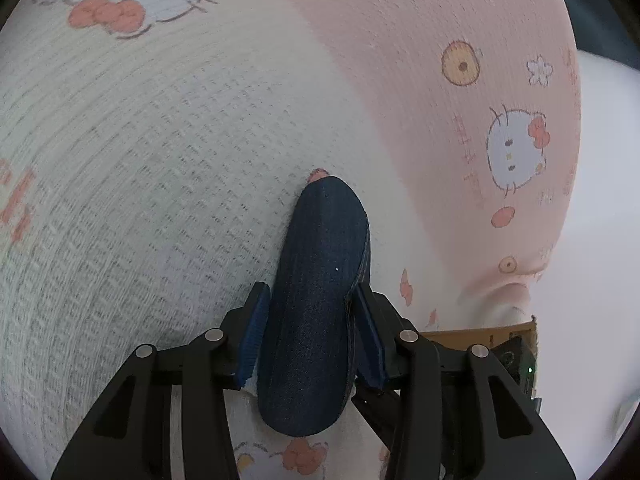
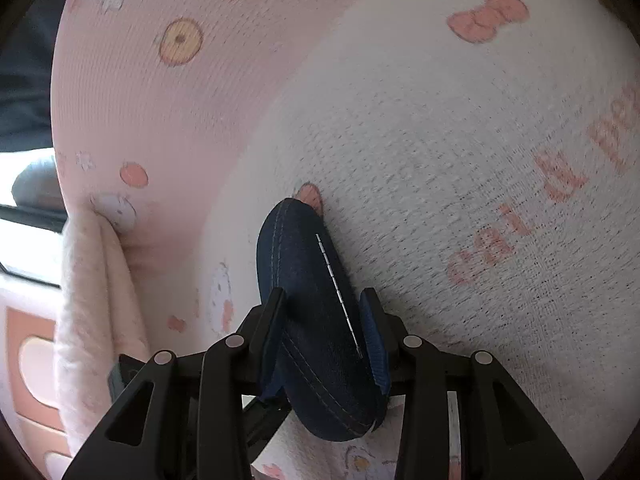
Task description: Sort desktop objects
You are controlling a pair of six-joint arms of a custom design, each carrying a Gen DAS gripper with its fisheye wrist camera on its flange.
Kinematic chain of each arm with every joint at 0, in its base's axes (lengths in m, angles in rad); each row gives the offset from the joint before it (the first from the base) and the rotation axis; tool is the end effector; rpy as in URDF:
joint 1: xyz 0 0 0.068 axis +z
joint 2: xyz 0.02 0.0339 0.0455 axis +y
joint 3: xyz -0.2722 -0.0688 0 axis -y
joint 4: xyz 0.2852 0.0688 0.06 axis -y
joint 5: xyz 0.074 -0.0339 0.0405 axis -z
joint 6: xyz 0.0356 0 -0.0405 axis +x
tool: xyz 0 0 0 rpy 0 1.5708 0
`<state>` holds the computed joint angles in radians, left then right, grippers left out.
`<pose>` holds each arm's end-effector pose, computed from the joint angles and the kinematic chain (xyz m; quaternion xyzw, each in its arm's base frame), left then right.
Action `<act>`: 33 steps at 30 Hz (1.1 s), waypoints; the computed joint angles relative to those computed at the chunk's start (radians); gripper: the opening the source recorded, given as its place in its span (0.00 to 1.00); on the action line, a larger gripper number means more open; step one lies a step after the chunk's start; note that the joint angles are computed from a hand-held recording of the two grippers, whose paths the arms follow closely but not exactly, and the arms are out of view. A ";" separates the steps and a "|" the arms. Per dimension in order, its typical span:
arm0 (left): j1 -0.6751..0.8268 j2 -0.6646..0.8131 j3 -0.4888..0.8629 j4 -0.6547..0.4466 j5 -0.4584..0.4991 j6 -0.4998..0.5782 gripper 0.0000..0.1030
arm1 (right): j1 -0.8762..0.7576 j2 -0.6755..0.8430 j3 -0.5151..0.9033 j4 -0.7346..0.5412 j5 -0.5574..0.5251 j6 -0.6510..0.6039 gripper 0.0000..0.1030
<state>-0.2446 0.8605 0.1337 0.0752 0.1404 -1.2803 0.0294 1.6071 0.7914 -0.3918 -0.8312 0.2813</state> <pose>0.1757 -0.0490 0.1089 -0.4155 0.7922 -0.3511 0.2766 0.3030 0.0352 0.1274 0.0407 0.9019 0.4179 0.1018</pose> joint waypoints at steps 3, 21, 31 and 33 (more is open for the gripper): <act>-0.031 -0.054 -0.008 -0.045 -0.034 -0.021 0.45 | 0.010 -0.008 0.026 -0.067 0.020 -0.055 0.34; -0.272 -0.278 0.128 -0.252 -0.215 -0.058 0.45 | -0.107 -0.284 0.098 -0.387 0.006 -0.248 0.33; -0.458 -0.149 0.364 -0.261 -0.365 -0.023 0.45 | -0.314 -0.306 0.363 -0.733 -0.074 -0.492 0.32; -0.510 -0.119 0.413 -0.269 -0.410 -0.010 0.45 | -0.359 -0.297 0.429 -0.807 -0.087 -0.561 0.32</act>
